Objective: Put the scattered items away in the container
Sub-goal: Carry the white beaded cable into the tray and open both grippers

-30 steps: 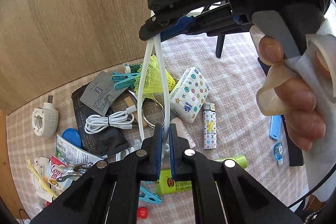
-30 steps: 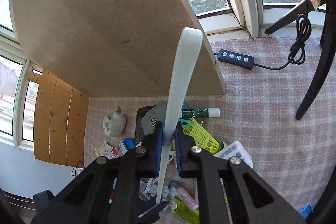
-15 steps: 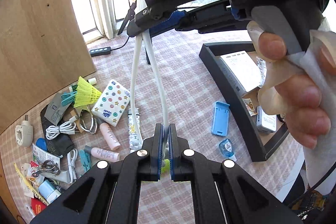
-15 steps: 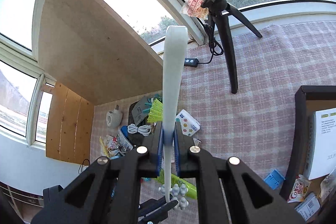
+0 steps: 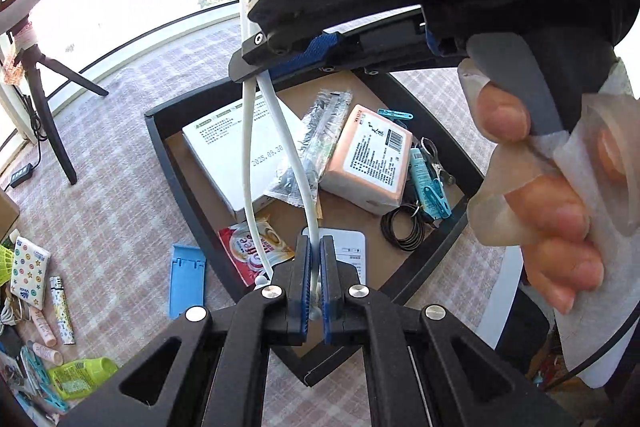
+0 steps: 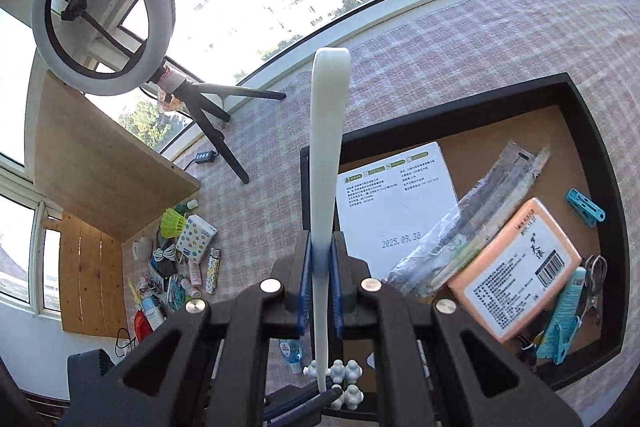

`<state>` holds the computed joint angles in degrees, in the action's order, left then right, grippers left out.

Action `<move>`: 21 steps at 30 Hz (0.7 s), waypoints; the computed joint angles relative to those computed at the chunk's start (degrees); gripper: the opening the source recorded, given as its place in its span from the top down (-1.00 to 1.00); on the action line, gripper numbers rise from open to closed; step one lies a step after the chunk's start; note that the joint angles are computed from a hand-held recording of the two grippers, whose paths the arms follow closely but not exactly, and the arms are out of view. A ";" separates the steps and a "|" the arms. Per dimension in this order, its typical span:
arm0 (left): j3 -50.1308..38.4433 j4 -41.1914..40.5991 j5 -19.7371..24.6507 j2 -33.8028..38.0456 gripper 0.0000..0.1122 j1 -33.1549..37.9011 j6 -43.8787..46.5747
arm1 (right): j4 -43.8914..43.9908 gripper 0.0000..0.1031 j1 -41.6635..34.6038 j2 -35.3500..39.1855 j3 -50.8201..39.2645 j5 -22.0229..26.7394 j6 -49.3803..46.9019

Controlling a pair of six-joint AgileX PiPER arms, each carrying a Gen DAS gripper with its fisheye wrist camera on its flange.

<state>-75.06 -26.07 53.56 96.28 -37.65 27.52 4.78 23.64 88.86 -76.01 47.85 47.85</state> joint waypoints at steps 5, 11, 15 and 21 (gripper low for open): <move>-3.29 4.04 -0.78 2.75 0.93 -7.17 -5.76 | -0.47 0.82 -4.40 -6.49 7.96 0.46 -0.68; -4.09 8.28 -2.43 2.93 0.10 -11.20 -11.21 | -5.25 0.00 -6.46 -10.18 10.98 2.16 2.93; -0.78 11.23 -5.86 0.30 -0.04 -11.29 -12.40 | -11.22 -0.35 -4.68 -9.85 9.92 4.97 5.90; 2.19 11.01 -5.79 -1.49 -0.04 -6.89 -11.16 | -12.92 -0.35 -1.19 -5.74 5.94 7.59 4.54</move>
